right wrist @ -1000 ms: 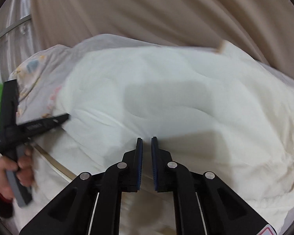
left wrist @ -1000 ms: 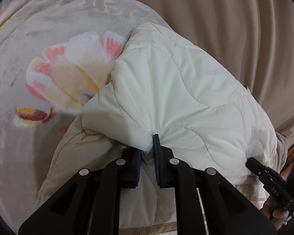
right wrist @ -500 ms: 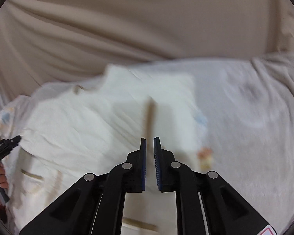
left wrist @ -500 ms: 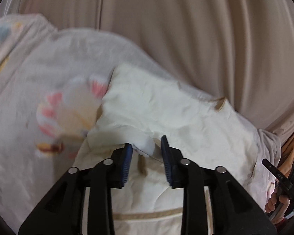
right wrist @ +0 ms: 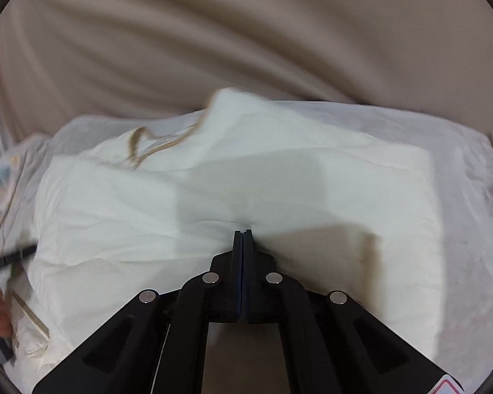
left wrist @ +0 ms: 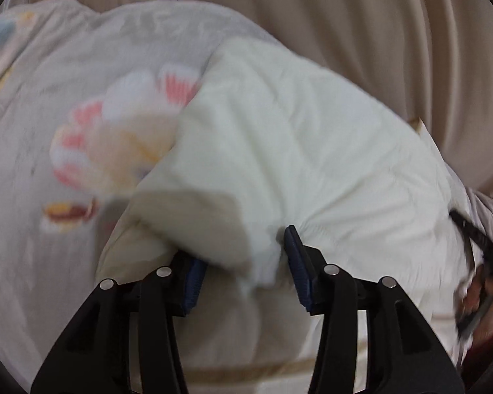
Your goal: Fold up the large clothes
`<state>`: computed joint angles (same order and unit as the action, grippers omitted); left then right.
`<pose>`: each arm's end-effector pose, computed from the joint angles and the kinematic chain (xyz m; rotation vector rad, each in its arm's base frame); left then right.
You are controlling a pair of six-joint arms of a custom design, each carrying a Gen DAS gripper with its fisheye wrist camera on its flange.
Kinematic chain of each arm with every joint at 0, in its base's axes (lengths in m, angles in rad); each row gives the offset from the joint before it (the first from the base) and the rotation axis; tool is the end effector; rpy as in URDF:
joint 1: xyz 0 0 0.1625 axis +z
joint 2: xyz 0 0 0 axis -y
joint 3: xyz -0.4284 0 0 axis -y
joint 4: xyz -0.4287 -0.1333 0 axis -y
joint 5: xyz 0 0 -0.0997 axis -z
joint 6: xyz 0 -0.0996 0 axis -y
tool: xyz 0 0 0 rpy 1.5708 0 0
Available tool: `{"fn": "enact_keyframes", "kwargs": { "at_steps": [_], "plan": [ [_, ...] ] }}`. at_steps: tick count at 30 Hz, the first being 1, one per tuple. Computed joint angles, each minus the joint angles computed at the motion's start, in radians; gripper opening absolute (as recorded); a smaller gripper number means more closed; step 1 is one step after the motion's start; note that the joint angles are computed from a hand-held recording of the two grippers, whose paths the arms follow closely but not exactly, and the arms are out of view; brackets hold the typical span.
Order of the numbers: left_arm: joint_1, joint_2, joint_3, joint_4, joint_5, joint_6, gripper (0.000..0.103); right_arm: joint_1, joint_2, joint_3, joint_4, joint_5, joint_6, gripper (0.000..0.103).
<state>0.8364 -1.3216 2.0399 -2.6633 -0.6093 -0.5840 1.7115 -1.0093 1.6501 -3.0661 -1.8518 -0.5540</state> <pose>-0.2037 -0.5464 0.2789 -0.0551 2.3728 -1.1080 0.2041 -0.6876 0.2812 0.7016 -2.4122 1.0444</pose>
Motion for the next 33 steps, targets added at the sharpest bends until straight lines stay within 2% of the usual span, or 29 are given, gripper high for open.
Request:
{"fn": "enact_keyframes", "kwargs": {
  "at_steps": [2, 3, 4, 6, 7, 8, 9, 11, 13, 14, 15, 16, 17, 19, 20, 21, 23, 26, 28, 30, 31, 33],
  "plan": [
    [-0.028, -0.065, 0.042, 0.074, 0.001, -0.029, 0.045, -0.019, -0.04, 0.018, -0.037, -0.012, 0.058, 0.0],
    [-0.043, -0.094, 0.053, 0.12, 0.002, -0.049, 0.043, -0.022, -0.066, 0.044, -0.073, -0.028, 0.074, 0.013],
    [-0.059, -0.12, 0.06, 0.151, 0.004, -0.068, 0.044, -0.02, -0.08, 0.067, -0.119, -0.052, 0.066, 0.017],
    [-0.092, -0.156, 0.073, 0.128, 0.012, -0.048, 0.044, -0.031, -0.135, 0.13, -0.151, -0.022, 0.049, 0.022],
    [-0.106, -0.161, 0.071, 0.101, 0.029, -0.033, 0.048, -0.039, -0.163, 0.161, -0.146, 0.002, 0.062, 0.025],
    [-0.117, -0.153, 0.064, 0.038, 0.039, 0.014, 0.057, -0.048, -0.184, 0.183, -0.123, 0.03, 0.084, 0.035],
    [-0.12, -0.133, 0.049, -0.021, 0.049, 0.065, 0.061, -0.062, -0.211, 0.197, -0.076, 0.069, 0.106, 0.041],
    [-0.109, -0.065, -0.008, -0.088, 0.077, 0.137, 0.064, -0.081, -0.24, 0.211, 0.035, 0.135, 0.145, 0.043],
    [-0.079, 0.003, -0.063, -0.124, 0.077, 0.179, 0.064, -0.08, -0.241, 0.213, 0.107, 0.141, 0.139, 0.044],
    [-0.061, 0.038, -0.092, -0.103, 0.09, 0.169, 0.064, -0.067, -0.226, 0.21, 0.112, 0.111, 0.119, 0.043],
    [-0.04, 0.064, -0.118, -0.075, 0.093, 0.167, 0.064, -0.051, -0.212, 0.209, 0.1, 0.079, 0.093, 0.025],
    [-0.022, 0.087, -0.14, -0.025, 0.099, 0.157, 0.06, -0.036, -0.208, 0.215, 0.071, 0.06, 0.066, 0.014],
    [-0.009, 0.102, -0.149, 0.012, 0.12, 0.137, 0.055, -0.033, -0.217, 0.227, 0.041, 0.084, 0.059, 0.005],
    [0.013, 0.113, -0.134, -0.014, 0.133, 0.145, 0.056, -0.046, -0.253, 0.256, -0.005, 0.177, 0.067, 0.004],
    [0.021, 0.115, -0.116, -0.055, 0.135, 0.173, 0.055, -0.052, -0.255, 0.257, -0.013, 0.187, 0.073, 0.003],
    [0.024, 0.118, -0.107, -0.084, 0.136, 0.194, 0.055, -0.057, -0.247, 0.248, -0.003, 0.171, 0.075, 0.003],
    [0.023, 0.128, -0.106, -0.101, 0.148, 0.208, 0.055, -0.068, -0.195, 0.207, 0.063, 0.073, 0.08, 0.002],
    [0.025, 0.14, -0.119, -0.064, 0.165, 0.193, 0.056, -0.086, -0.181, 0.187, 0.112, 0.086, 0.144, 0.001],
    [0.021, 0.119, -0.111, -0.053, 0.157, 0.173, 0.056, -0.075, -0.212, 0.213, 0.098, 0.07, 0.188, 0.008],
    [-0.007, 0.056, -0.068, -0.024, 0.138, 0.141, 0.055, -0.062, -0.273, 0.28, 0.051, 0.047, 0.187, 0.024],
    [-0.028, 0.01, -0.031, -0.011, 0.122, 0.128, 0.059, -0.058, -0.303, 0.311, 0.035, 0.047, 0.166, 0.028],
    [-0.08, -0.105, 0.058, 0.051, 0.111, 0.07, 0.07, -0.057, -0.406, 0.421, -0.006, 0.045, 0.092, 0.052]
  ]
}}
